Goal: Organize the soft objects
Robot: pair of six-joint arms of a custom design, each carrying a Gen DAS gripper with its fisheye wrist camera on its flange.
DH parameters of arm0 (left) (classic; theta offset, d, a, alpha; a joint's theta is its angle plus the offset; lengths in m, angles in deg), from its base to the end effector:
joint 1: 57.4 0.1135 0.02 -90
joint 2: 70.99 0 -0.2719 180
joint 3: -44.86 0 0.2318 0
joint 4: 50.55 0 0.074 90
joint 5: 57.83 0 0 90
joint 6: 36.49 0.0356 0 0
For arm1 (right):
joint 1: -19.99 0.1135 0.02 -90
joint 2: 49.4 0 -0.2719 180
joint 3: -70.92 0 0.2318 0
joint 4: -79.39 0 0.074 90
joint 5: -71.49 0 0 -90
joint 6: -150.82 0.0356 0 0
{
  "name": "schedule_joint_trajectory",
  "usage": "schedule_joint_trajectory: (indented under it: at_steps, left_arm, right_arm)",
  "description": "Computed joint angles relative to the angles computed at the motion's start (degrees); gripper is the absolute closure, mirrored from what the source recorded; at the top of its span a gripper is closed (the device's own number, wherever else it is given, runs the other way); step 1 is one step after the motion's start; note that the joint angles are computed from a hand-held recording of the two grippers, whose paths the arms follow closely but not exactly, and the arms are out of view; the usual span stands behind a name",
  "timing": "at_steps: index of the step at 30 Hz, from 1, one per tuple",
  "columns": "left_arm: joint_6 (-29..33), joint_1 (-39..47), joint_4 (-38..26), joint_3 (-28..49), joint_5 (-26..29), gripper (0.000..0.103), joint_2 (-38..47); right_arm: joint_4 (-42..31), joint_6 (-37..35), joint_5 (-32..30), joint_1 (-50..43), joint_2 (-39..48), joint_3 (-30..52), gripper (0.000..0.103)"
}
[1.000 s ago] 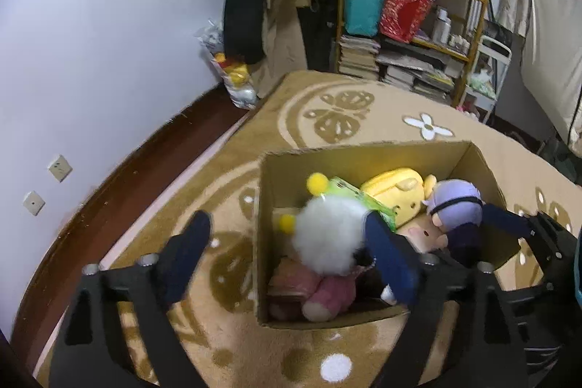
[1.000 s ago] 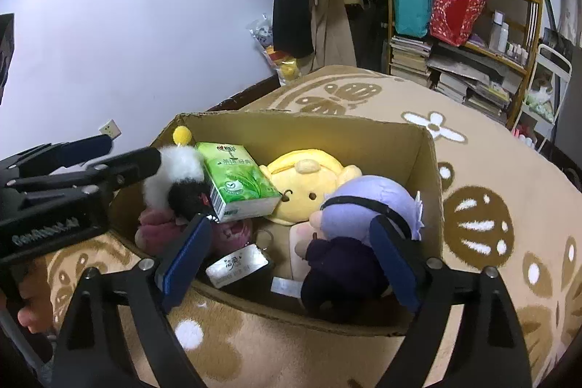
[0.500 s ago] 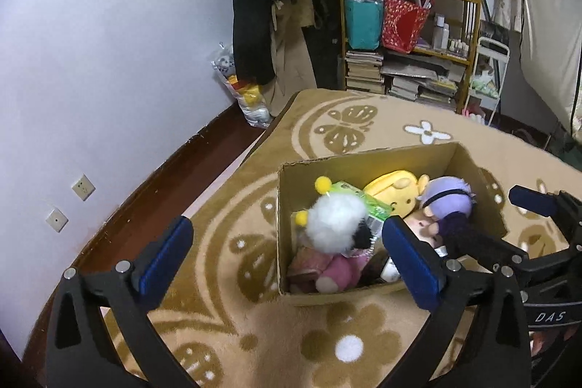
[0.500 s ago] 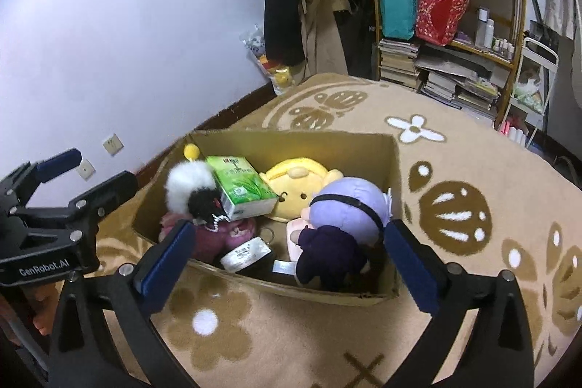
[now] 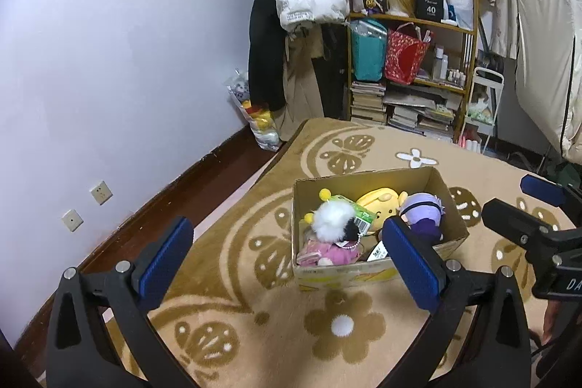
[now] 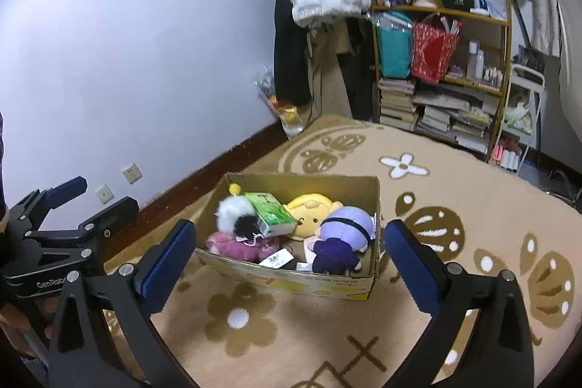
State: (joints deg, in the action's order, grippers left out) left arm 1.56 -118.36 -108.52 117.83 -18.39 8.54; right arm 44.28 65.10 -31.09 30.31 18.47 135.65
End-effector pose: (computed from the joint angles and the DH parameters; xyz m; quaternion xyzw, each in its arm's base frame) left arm 0.1417 -0.1986 0.2672 -0.0246 0.8867 0.0640 0.4573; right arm 0.2292 0.0496 0.2853 -0.0949 0.8906 0.1529 0.4177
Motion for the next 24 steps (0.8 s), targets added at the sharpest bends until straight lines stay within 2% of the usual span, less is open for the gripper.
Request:
schedule_joint_trajectory:
  at_steps: [2, 6, 9, 13, 18, 24]
  left_arm:
    - [-3.1, -2.4, -3.3, 0.8, -2.0, 0.000, -0.4]
    - [-13.5, -9.2, -15.2, 5.2, -8.9, 0.000, 1.4]
    - [-19.4, -13.0, -21.5, 7.6, -11.0, 0.000, 2.4]
    - [-31.7, -18.6, -31.4, 10.0, -13.4, 0.000, 5.0]
    - [-41.6, -23.1, -36.1, 8.8, -13.4, 0.000, 6.6]
    - [-52.7, -27.6, -41.0, 7.1, -13.2, 0.000, 9.2]
  right_arm:
    - [-1.9, 0.0, 0.4, 0.4, -2.5, 0.1, 0.000]
    - [-5.2, -0.1, 1.7, 1.3, -7.2, 0.1, 0.000]
    - [-7.0, 0.1, 2.1, 1.7, -10.7, -0.2, 0.000]
    - [-9.0, 0.0, 2.8, 2.4, -14.6, -1.0, 0.000]
    - [-11.6, 1.0, 3.5, 3.7, -20.4, -3.3, 0.000]
    - [-10.3, 2.0, 4.3, 4.9, -26.8, -8.2, 0.000]
